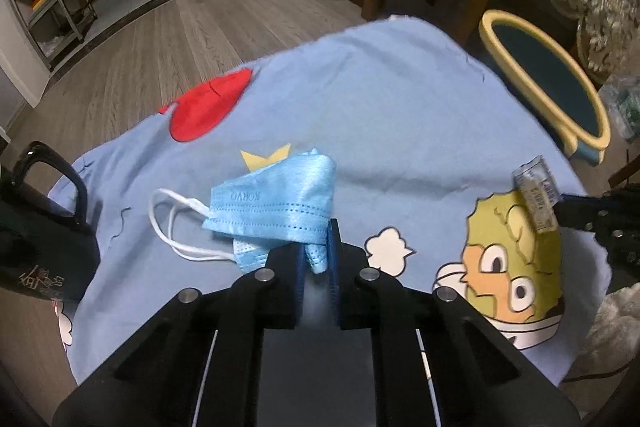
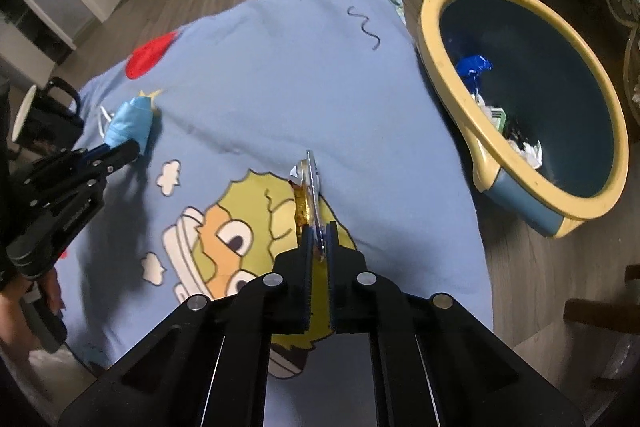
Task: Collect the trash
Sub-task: 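Grasp the blue face mask with the left tool while the right holds the box, then carry the blue mask and box over the bin and open both tools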
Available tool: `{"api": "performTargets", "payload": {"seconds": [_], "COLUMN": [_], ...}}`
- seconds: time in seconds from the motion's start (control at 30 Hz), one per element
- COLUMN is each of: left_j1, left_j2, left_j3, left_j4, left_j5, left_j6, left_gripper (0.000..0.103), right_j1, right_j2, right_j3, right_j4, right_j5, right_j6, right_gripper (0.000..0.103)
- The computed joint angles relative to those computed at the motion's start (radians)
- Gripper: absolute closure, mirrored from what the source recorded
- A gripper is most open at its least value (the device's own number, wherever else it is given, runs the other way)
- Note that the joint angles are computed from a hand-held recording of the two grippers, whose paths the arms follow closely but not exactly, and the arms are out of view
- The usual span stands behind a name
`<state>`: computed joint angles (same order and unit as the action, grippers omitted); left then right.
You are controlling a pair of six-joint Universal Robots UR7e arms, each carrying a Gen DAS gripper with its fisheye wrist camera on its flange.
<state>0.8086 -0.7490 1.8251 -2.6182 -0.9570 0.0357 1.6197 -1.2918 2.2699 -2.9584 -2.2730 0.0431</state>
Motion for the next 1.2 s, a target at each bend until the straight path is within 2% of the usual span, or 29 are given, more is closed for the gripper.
{"api": "performTargets", "payload": {"seconds": [0.27,0.53,0.7,0.8,0.93,1.03,1.1,1.2], "left_j1": [-0.022,-0.106,-0.160,-0.192,-0.215,-0.236,-0.245,-0.253], "left_j2": [-0.076,-0.122,-0.116,-0.092,-0.047,-0.001,0.035,0.090], "left_j3": [0.032,0.045,0.017,-0.017,-0.065,-0.099,-0.124,-0.166], "left_j4": [-0.051,-0.064,-0.064,-0.060,-0.045,-0.028,-0.024,-0.020], "left_j5": [-0.053,-0.070,-0.105,-0.140,-0.194,-0.211,-0.229,-0.250], "left_j6": [-0.009,0.045,0.069,0.081,0.076,0.089,0.100,0.104], "left_gripper": [0.094,0.094,0.094,0.094,0.094,0.094,0.094,0.094], "right_j1": [0.019,0.078,0.105,0.086,0.044,-0.039,-0.116,-0.175], "right_j2": [-0.038,-0.111,-0.205,-0.275,-0.347,-0.395,-0.430,-0.433], "right_j3": [-0.010,-0.038,-0.055,-0.060,-0.058,-0.044,-0.040,-0.043], "right_j4": [-0.022,-0.011,0.011,0.026,0.006,-0.014,0.008,0.002], "right_j5": [0.050,0.073,0.069,0.084,0.052,0.066,0.119,0.131], "right_j6": [-0.004,-0.047,-0.103,-0.115,-0.153,-0.151,-0.113,-0.110], "right_gripper": [0.096,0.096,0.096,0.096,0.096,0.096,0.096,0.096]}}
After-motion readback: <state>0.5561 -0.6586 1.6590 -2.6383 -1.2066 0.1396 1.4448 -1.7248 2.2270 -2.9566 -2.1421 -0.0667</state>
